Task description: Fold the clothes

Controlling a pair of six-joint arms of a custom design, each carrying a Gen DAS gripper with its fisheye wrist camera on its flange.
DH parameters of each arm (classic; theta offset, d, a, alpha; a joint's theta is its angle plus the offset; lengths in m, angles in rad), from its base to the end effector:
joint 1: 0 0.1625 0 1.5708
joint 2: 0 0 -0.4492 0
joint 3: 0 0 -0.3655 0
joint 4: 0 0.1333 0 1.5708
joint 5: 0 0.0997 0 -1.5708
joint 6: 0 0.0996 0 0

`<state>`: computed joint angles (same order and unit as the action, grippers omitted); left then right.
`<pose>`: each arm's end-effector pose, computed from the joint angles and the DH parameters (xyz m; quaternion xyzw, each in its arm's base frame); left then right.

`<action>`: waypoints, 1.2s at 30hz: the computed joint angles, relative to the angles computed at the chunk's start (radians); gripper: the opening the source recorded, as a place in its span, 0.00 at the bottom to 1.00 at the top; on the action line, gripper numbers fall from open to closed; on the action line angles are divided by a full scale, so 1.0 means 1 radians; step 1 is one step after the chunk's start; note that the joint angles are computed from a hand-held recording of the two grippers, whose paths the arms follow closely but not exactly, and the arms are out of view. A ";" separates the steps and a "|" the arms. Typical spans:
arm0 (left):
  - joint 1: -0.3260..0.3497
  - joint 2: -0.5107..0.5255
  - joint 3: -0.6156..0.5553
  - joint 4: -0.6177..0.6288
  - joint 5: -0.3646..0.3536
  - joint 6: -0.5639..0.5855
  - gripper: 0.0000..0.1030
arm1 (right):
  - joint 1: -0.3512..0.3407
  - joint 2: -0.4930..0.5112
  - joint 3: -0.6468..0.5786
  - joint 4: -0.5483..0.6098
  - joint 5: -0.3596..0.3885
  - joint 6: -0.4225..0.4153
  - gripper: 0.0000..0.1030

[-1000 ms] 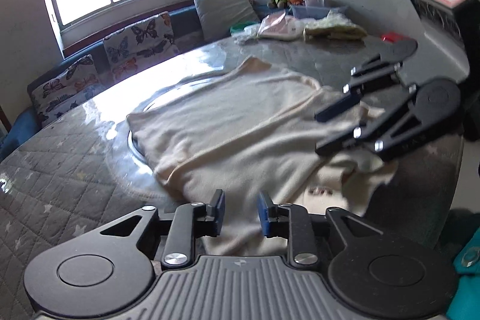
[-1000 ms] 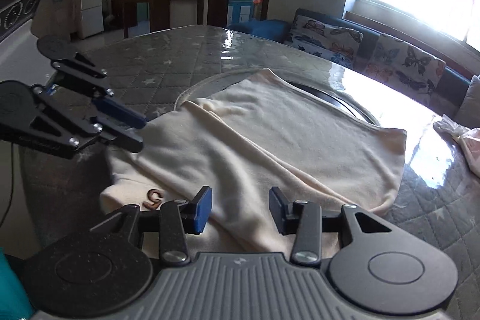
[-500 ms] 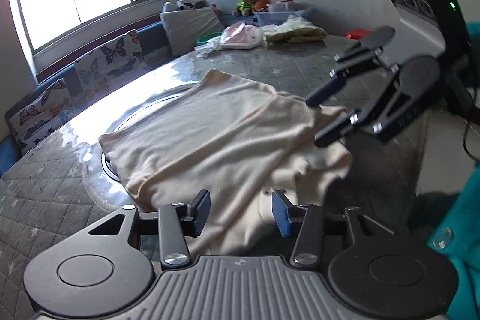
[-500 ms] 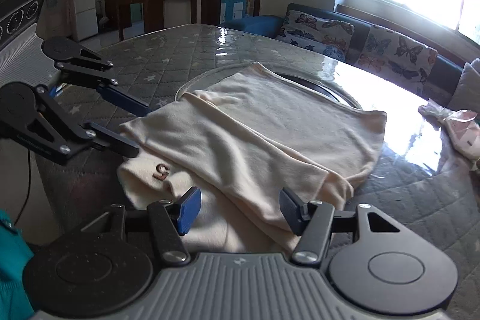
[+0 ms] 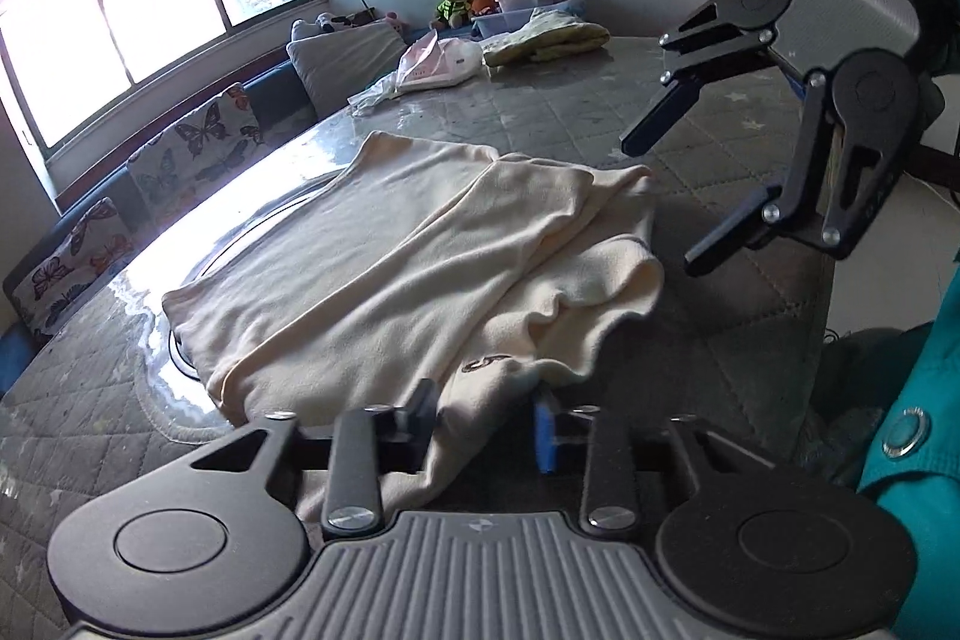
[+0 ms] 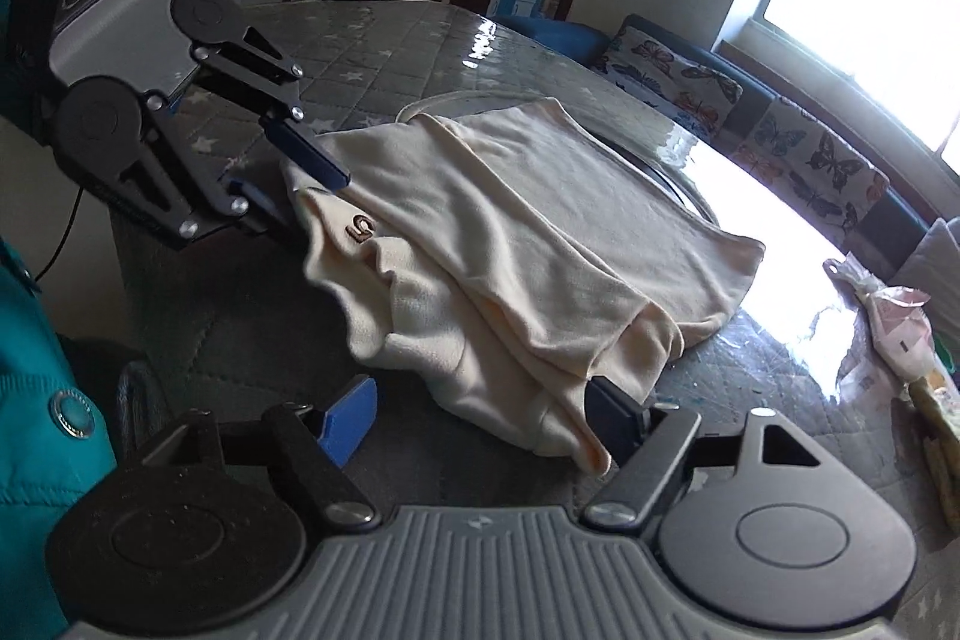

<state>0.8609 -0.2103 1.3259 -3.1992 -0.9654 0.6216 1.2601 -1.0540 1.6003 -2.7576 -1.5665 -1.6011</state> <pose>-0.3298 -0.6752 -0.0945 0.5108 0.7729 -0.2546 0.2774 -0.0786 -0.6823 0.3429 0.5713 -0.7579 0.1833 0.2560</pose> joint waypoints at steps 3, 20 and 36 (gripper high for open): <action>0.001 0.003 -0.013 -0.018 -0.004 -0.015 0.11 | -0.006 0.006 0.004 -0.019 0.009 -0.032 0.76; 0.031 0.021 -0.141 0.051 -0.041 -0.099 0.12 | 0.013 0.126 -0.153 0.050 0.047 0.013 0.30; 0.014 0.025 -0.036 -0.065 0.087 -0.007 0.48 | 0.049 0.165 -0.325 0.275 0.038 0.212 0.13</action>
